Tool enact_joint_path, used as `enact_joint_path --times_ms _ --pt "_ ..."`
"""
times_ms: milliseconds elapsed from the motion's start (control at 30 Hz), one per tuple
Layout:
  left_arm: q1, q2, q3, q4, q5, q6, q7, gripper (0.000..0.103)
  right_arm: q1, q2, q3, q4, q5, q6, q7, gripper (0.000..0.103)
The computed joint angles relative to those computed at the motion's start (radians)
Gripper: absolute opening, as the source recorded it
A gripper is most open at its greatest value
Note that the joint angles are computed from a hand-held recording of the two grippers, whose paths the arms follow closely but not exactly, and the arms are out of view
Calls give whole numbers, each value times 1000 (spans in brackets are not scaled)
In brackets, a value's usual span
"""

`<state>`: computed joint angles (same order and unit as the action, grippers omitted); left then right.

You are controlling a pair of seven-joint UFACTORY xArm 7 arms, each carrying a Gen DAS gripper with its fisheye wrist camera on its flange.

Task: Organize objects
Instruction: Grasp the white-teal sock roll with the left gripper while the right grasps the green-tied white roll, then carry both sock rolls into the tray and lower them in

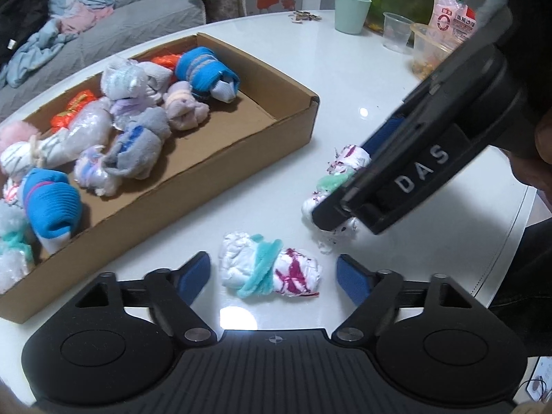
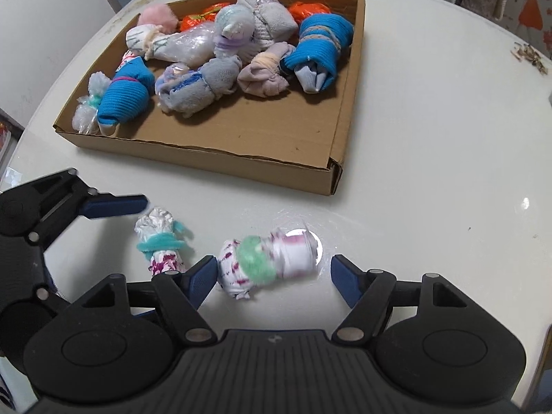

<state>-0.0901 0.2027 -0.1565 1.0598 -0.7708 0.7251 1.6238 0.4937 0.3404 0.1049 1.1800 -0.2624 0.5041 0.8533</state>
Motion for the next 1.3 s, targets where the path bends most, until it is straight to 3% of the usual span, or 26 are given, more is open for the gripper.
enact_joint_path --times_ms 67,133,167,433,567,833,1067,1300 --pt "2 -2 -4 -7 -19 -7 16 76 -1 11 2 13 2 1 -9 69" --pt "2 -3 -5 -9 -34 -11 20 68 -1 19 3 23 3 8 -22 69" --pt "3 -4 -6 -11 -46 -15 25 59 2 23 2 29 2 15 -25 69" --pt "10 -6 3 -13 -65 0 58 57 9 33 5 45 -2 46 -67 60" --pt "10 -8 10 -6 -40 8 36 57 4 31 10 45 11 44 -85 54" --pt "23 -27 31 29 26 66 -23 57 0 -17 13 6 30 34 -98 52" --pt "32 -23 44 139 83 162 -122 57 2 -111 -7 -42 -61 -18 -2 52" --pt "28 26 27 283 72 167 -162 57 -5 -157 -44 -33 -287 -79 211 52"
